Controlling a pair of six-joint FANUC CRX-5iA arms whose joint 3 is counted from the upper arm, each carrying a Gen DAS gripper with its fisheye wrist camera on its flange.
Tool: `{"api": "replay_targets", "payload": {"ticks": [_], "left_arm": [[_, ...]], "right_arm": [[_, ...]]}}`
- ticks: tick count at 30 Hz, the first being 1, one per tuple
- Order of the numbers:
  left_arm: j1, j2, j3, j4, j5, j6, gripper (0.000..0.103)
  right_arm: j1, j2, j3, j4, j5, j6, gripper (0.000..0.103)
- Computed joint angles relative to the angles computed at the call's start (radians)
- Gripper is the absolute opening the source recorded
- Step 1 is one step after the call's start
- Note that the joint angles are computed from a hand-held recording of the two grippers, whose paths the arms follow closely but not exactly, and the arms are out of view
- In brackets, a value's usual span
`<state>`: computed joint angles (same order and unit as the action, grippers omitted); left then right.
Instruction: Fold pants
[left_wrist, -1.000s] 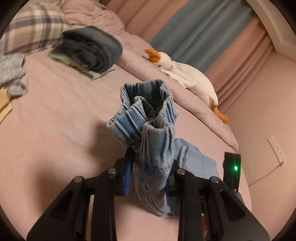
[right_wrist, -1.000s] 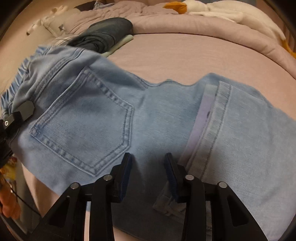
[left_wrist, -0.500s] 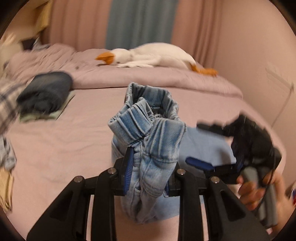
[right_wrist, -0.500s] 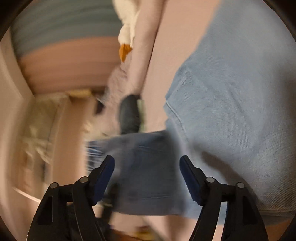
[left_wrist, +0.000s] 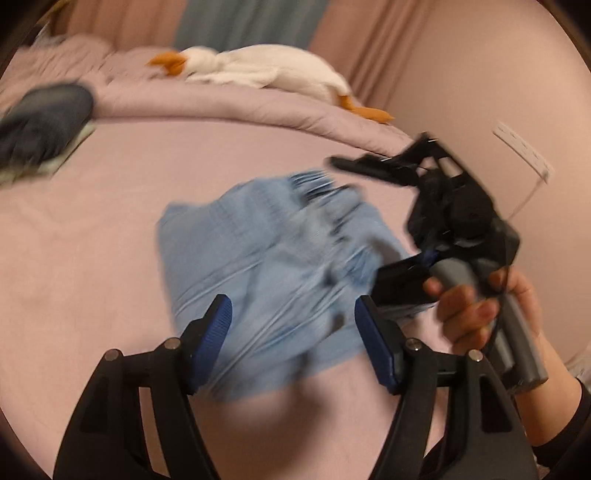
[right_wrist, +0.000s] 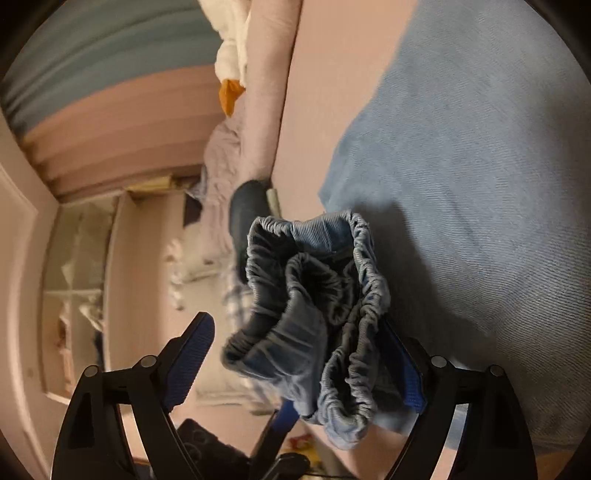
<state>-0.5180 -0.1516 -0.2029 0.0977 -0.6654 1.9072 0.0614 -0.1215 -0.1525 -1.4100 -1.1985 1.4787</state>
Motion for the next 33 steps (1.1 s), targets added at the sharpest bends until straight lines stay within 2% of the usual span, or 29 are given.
{"api": "replay_targets", "payload": {"ticks": [4,8,10,11,14,16,19,23,27,29,33], "left_arm": [[0.019,-0.052,-0.038,-0.047,-0.035,0.096,0.069],[0.034,-0.094,-0.072,-0.071,-0.048,0.154,0.069],[0.039,-0.117,-0.095,-0.068,-0.035,0.163,0.069],[0.031,-0.118,-0.087,-0.099,-0.042,0.195,0.069],[0.036,-0.133,-0.094,-0.102,-0.047,0.214,0.069],[0.043,-0.14,-0.094,-0.106,-0.056,0.218,0.069],[0.046,-0.15,-0.09,-0.112,-0.055,0.215,0.069],[0.041,-0.137,-0.074,-0.118,-0.057,0.212,0.069],[0.039,-0.092,-0.043,-0.091,-0.066,0.181,0.069],[0.03,-0.059,-0.008,-0.091,-0.076,0.157,0.069],[0.015,0.032,0.085,-0.075,-0.088,0.094,0.069]], "right_arm": [[0.055,-0.019,0.048,0.13,0.023,-0.068,0.088],[0.161,-0.003,0.112,0.339,0.06,-0.194,0.087],[0.203,0.01,0.129,0.411,0.067,-0.193,0.064],[0.221,0.015,0.138,0.439,0.068,-0.186,0.048],[0.272,-0.014,0.136,0.538,0.113,-0.18,0.039],[0.282,-0.035,0.142,0.562,0.141,-0.161,0.037],[0.227,-0.079,0.155,0.525,0.163,-0.096,0.036],[0.173,-0.12,0.175,0.565,0.177,-0.075,0.036],[0.174,-0.131,0.119,0.697,0.165,-0.141,0.036],[0.183,-0.137,0.071,0.751,0.191,-0.185,0.036],[0.108,-0.125,0.005,0.668,0.2,-0.149,0.035]]}}
